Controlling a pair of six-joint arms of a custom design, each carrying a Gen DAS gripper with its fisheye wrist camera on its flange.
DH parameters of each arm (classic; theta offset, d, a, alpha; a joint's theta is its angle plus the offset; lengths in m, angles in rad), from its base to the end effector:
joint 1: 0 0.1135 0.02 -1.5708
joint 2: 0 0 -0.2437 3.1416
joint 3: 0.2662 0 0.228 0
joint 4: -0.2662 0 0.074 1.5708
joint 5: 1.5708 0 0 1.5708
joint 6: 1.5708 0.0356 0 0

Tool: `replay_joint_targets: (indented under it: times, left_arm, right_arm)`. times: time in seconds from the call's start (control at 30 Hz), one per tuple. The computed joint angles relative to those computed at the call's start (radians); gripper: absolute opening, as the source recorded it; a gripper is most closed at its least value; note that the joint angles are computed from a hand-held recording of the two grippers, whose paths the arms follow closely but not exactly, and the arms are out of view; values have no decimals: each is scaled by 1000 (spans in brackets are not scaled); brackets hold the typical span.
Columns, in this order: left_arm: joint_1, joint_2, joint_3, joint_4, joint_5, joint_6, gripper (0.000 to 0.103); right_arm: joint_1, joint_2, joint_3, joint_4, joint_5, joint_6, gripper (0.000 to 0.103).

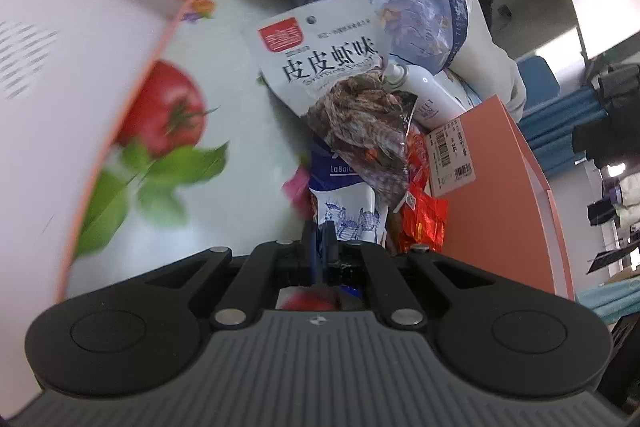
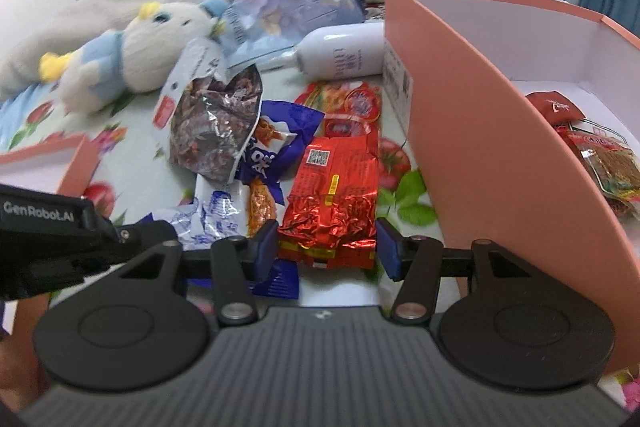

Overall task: Organize snacks
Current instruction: 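Close the left tool on the blue cabbage bag while the right grips the red foil packet, then lift the blue cabbage bag with the left tool while the right lifts the red foil packet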

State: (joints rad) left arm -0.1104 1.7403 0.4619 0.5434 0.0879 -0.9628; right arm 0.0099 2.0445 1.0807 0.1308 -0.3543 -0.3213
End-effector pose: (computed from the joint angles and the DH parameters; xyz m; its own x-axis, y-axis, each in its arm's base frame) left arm 0.2612 -0.0321 0.0870 -0.5239 -0.7645 -0.3754 -0.4474 0.6221 -0.6425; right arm 0.3780 0.0161 0.1044 -0.6254 -0.3024 -0.7193 -0.4639 0.8854 0.0311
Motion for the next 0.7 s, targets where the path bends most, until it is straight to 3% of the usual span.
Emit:
replay_joint_targets:
  times: [0.2,0.4,0.57,0.7]
  left_arm:
    - [-89,-210,-167,-61,-97,-82,3]
    - [-219,-464,-249,-254,-224,-185,3]
    - [-385,-602,-232,-481,-360,-289,3]
    - [-437,-674,-245,-557,-347,-316,4]
  right_arm:
    - [-71,-96,-69,-129,-97,-145,55]
    - [-135,-151,-96,-266,-156,-285,55]
    - [-183,-176,-106,-357,-167,-408,55]
    - [-211,-190,-119,-392,-173,-471,55]
